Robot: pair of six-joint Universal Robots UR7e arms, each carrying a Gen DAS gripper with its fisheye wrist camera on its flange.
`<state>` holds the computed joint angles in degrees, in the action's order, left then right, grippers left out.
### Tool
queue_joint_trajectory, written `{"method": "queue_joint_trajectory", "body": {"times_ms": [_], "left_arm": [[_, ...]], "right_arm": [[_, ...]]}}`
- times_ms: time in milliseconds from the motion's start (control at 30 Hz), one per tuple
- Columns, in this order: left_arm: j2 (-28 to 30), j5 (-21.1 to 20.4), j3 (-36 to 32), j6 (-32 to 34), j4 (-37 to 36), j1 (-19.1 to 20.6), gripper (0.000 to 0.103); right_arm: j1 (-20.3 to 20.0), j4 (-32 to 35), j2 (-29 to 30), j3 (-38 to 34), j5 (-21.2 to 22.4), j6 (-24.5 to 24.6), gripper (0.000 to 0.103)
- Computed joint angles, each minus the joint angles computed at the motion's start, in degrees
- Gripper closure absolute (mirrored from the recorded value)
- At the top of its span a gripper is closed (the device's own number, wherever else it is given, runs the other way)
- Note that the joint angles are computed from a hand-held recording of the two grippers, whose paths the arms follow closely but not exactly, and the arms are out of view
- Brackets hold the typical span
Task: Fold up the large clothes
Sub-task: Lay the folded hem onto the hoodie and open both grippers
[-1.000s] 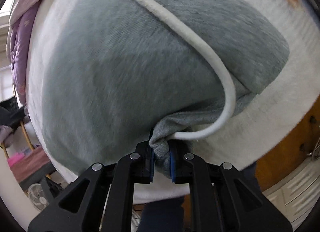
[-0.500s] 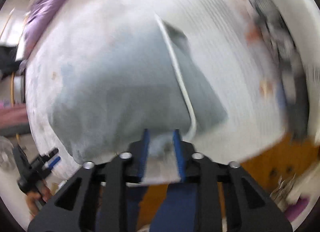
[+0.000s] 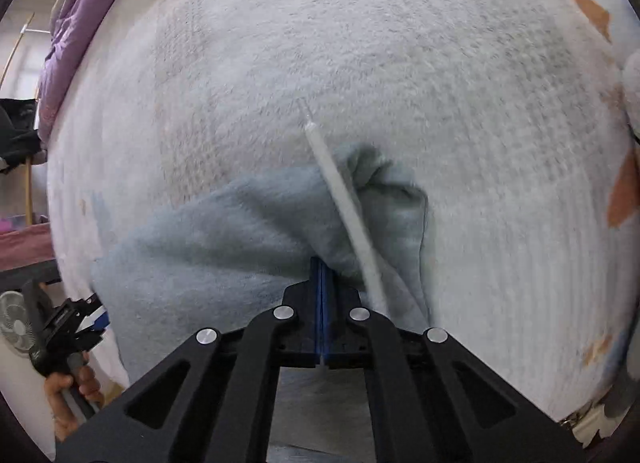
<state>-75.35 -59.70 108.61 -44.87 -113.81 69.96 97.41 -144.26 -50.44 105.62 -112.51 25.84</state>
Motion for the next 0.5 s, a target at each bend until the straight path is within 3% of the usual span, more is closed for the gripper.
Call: {"method": "queue_joint_trajectory", "body": {"times_ms": [67, 133, 267, 500], "left_arm": [[-0.06, 0.61, 0.59, -0.12, -0.97, -0.22, 0.033], [-0.35, 0.17, 1.65, -0.61, -3.51, -0.42, 0.033], [-6.32, -1.46, 5.73, -1.92, -6.88, -1.64, 0.029], [-20.73, -1.31, 13.04, -13.73, -4.88, -4.65, 0.025]], "right_arm": [[0.02, 1.58, 0.43, -0.99, -0.29, -1.74, 0.103], [0.41, 5.49, 0.15, -2.64, 0.01, 0.18, 0.103], [5.21, 12.52, 0.64, -7.96, -4.17, -0.88, 0.098], [12.49, 13.15, 8.66, -17.21, 3.02, -8.37, 0.098]]}}
